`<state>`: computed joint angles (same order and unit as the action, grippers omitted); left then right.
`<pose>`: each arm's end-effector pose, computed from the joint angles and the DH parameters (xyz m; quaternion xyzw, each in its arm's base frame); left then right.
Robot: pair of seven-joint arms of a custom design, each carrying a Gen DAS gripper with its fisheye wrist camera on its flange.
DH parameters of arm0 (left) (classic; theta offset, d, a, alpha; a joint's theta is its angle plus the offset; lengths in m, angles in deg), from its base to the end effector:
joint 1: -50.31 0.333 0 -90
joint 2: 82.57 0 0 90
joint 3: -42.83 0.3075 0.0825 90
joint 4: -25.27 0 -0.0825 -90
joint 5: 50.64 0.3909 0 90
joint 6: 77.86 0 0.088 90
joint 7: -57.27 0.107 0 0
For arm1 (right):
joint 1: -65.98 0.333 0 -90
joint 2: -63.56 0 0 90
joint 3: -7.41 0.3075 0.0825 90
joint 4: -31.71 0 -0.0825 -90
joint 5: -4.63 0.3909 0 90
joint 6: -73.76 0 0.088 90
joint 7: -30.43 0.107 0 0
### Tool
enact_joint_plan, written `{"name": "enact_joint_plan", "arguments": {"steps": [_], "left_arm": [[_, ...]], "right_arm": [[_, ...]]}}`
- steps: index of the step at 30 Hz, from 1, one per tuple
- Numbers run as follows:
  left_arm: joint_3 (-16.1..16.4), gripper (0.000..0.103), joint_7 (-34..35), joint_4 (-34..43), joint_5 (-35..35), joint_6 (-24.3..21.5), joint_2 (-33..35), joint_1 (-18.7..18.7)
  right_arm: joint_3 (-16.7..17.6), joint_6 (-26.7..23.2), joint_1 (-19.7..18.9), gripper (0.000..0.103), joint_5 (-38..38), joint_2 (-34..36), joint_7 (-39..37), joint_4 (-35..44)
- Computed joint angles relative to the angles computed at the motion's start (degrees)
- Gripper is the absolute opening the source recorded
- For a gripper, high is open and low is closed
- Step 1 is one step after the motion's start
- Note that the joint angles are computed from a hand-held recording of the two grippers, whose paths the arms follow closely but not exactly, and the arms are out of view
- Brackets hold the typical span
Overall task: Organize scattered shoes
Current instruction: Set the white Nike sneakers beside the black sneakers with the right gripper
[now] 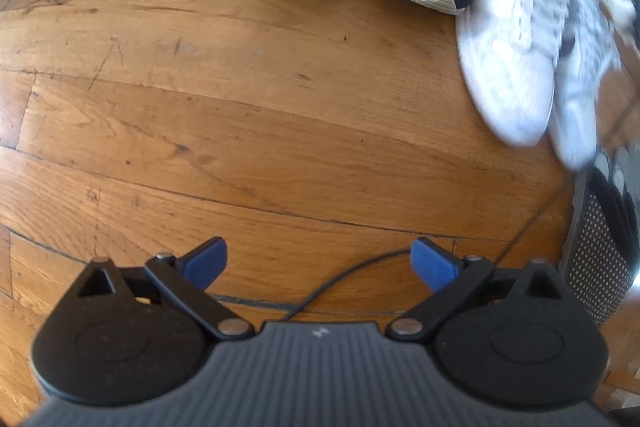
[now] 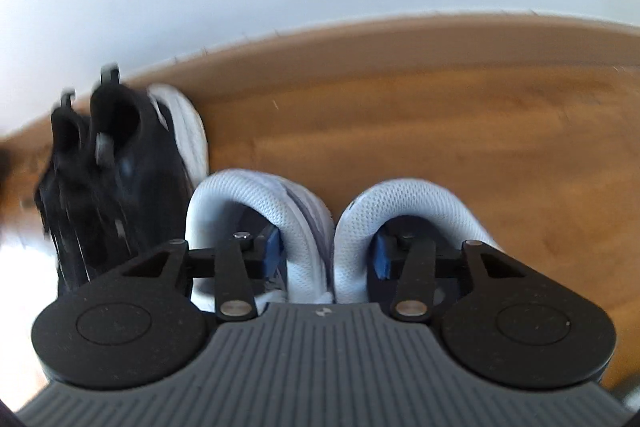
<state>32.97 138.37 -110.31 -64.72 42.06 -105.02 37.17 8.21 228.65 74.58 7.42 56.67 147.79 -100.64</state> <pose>0.4104 -0.1908 0.4731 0.6579 -0.7469 0.0883 0.0386 0.5335 0.0867 0.4386 -0.5536 0.7930 -0.1006 0.2336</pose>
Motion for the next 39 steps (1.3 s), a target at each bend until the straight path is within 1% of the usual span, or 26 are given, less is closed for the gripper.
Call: {"name": "enact_joint_plan", "arguments": {"steps": [3, 6, 8, 10, 12, 13, 14, 15, 16, 17, 18, 19, 21, 23, 25, 26, 27, 29, 30, 31, 32, 33, 34, 36, 39], "left_arm": [[-0.1, 0.1, -0.2, 0.2, 0.0, -0.1, 0.2, -0.1], [-0.1, 0.1, -0.1, 0.4, 0.2, -0.1, 0.6, -0.1], [-0.2, 0.1, -0.1, 0.5, 0.3, 0.2, 0.8, -0.1], [-0.2, 0.1, 0.0, 0.7, 0.1, 0.5, 1.1, -0.2], [-0.1, 0.1, 0.3, 0.8, -0.3, 0.7, 1.2, -0.4], [-0.1, 0.1, 0.5, 0.8, -0.4, 0.8, 1.2, -0.5], [-0.2, 0.1, 0.7, 0.8, -0.4, 0.8, 1.3, -0.5], [-0.2, 0.1, 0.9, 0.9, -0.5, 0.7, 1.4, -0.6], [-0.2, 0.1, 1.1, 0.9, -0.5, 0.7, 1.4, -0.6], [-0.2, 0.1, 1.3, 1.0, -0.6, 0.7, 1.5, -0.7], [-0.2, 0.1, 1.3, 1.1, -0.5, 0.6, 1.5, -0.7], [-0.2, 0.1, 1.4, 1.2, -0.6, 0.5, 1.6, -0.7], [-0.2, 0.1, 1.5, 1.3, -0.6, 0.5, 1.8, -0.7], [-0.4, 0.1, 1.1, 1.5, -0.4, 0.4, 2.1, -0.6], [-0.7, 0.1, 0.4, 1.7, 0.2, 0.3, 2.2, -0.4], [-1.1, 0.1, -0.3, 1.6, 1.1, 0.5, 2.1, -0.4], [-1.5, 0.1, -0.9, 1.6, 2.0, 0.7, 1.9, -0.4], [-1.6, 0.1, -1.1, 1.5, 2.5, 0.9, 1.9, -0.7], [-1.5, 0.1, -1.0, 1.5, 2.5, 0.8, 1.8, -0.8], [-1.4, 0.1, -0.9, 1.5, 2.3, 0.7, 1.6, -1.0], [-1.5, 0.1, -0.8, 1.4, 2.3, 0.5, 1.5, -1.2], [-1.5, 0.1, -0.7, 1.4, 2.4, 0.3, 1.3, -1.4], [-1.5, 0.1, -0.8, 1.4, 2.5, 0.1, 1.2, -1.4], [-1.4, 0.1, -1.0, 1.4, 2.5, -0.1, 1.2, -1.4], [-1.5, 0.1, -1.4, 1.4, 2.7, -0.1, 1.0, -1.4]], "right_arm": [[-0.2, -0.7, -0.5, 0.043, -1.2, 5.0, 1.3, 5.5], [-0.6, -2.3, -0.6, 0.044, -2.4, 8.4, 2.4, 10.1], [-0.8, -3.3, -0.6, 0.044, -2.9, 10.0, 2.9, 12.5], [-1.1, -3.0, -0.6, 0.045, -3.4, 11.0, 2.9, 13.7], [-1.2, -2.7, -1.3, 0.049, -1.1, 10.8, -0.3, 13.7], [-1.2, -2.7, -1.5, 0.052, -0.1, 10.5, -1.8, 13.6], [-1.1, -2.7, -1.8, 0.061, 1.4, 9.4, -4.7, 12.8], [-1.0, -2.0, -2.2, 0.07, 5.5, 6.9, -11.4, 10.8], [-1.1, -1.5, -2.2, 0.085, 9.5, 4.9, -16.9, 9.2], [-1.7, -0.9, -1.9, 0.093, 14.6, 1.9, -23.2, 6.8], [-3.1, -0.6, -1.1, 0.096, 20.8, -2.5, -30.7, 3.5], [-4.5, -0.9, -0.3, 0.103, 24.1, -5.4, -34.9, 1.4], [-7.1, -2.3, 0.0, 0.103, 26.5, -12.2, -40.9, -4.0], [-9.1, -5.0, -0.9, 0.103, 25.3, -16.5, -44.6, -8.6], [-10.5, -6.5, -1.4, 0.103, 25.0, -18.1, -47.4, -12.2], [-11.0, -6.3, -1.4, 0.103, 25.3, -18.3, -48.9, -13.9], [-10.4, -4.7, -1.7, 0.103, 24.7, -18.4, -49.6, -15.9], [-8.1, -0.8, -2.7, 0.103, 22.0, -18.6, -48.9, -19.2], [-6.0, 1.0, -3.7, 0.102, 19.4, -17.6, -46.5, -20.4], [-4.8, 2.6, -4.0, 0.103, 17.8, -16.5, -44.5, -20.9], [-2.9, 5.9, -4.8, 0.101, 15.6, -15.7, -41.4, -21.9], [0.3, 8.8, -6.9, 0.101, 11.9, -14.6, -36.1, -22.4], [2.3, 9.6, -8.4, 0.1, 9.2, -13.9, -32.1, -22.3], [4.8, 7.9, -10.0, 0.099, 5.5, -13.1, -25.1, -20.4], [5.7, 6.6, -9.8, 0.097, 1.5, -11.9, -19.6, -18.8]]}}
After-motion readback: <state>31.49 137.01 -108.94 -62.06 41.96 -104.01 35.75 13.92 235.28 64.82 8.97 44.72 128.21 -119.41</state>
